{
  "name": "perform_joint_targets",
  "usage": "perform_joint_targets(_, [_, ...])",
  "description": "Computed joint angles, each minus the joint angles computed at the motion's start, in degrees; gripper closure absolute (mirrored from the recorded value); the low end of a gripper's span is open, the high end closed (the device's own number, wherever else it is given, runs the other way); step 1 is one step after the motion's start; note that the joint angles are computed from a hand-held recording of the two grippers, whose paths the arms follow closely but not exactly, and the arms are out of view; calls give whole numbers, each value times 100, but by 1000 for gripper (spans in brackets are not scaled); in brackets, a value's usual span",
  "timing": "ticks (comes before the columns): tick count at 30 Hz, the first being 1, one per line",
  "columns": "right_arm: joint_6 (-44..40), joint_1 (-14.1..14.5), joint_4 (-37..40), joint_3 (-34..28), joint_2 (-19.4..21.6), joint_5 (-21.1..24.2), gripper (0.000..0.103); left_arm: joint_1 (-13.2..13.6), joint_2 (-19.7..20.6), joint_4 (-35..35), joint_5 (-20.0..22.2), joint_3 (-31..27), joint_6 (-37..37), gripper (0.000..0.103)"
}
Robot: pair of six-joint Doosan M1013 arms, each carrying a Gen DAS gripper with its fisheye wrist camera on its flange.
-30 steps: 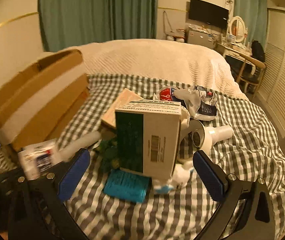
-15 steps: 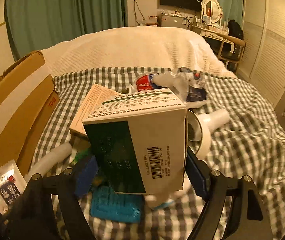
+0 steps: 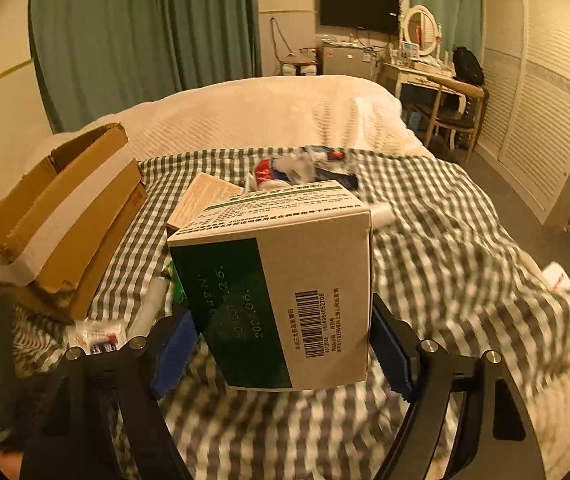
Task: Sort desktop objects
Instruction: 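Grasp the white printed sachet with the left gripper while the right grasps the green-white medicine box, then carry both items over the cardboard box and open both grippers to drop them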
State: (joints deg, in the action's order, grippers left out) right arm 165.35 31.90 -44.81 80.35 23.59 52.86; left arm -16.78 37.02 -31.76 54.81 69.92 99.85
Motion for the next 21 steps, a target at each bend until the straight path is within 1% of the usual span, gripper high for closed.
perform_joint_targets(2, [182,52,-79,152,-115,39,24,11,-40,1,-15,15,39,79])
perform_joint_targets(6, [437,105,-159,305,-263,55,24,16,-227,-138,-40,178,436,80])
perform_joint_targets(7, [480,120,-175,324,-290,55,24,23,-256,-161,-15,214,502,87])
perform_joint_targets(9, [576,159,-261,364,-344,59,24,26,-315,-126,-78,283,571,97])
perform_joint_targets(10, [590,179,-291,372,-362,68,24,22,-329,-125,-126,305,633,99])
perform_joint_targets(12, [594,219,-346,344,-362,73,24,34,-362,-230,-237,355,796,100])
perform_joint_targets(15, [557,293,-429,292,-358,114,24,35,-465,-314,-455,462,954,101])
perform_joint_targets(19, [498,356,-497,246,-360,171,24,61,-650,-543,-925,650,1309,101])
perform_joint_targets(20, [499,363,-501,242,-363,177,24,71,-720,-718,-1123,718,1518,101])
perform_joint_targets(21, [508,368,-502,241,-366,179,24,68,-766,-814,-1220,740,1659,101])
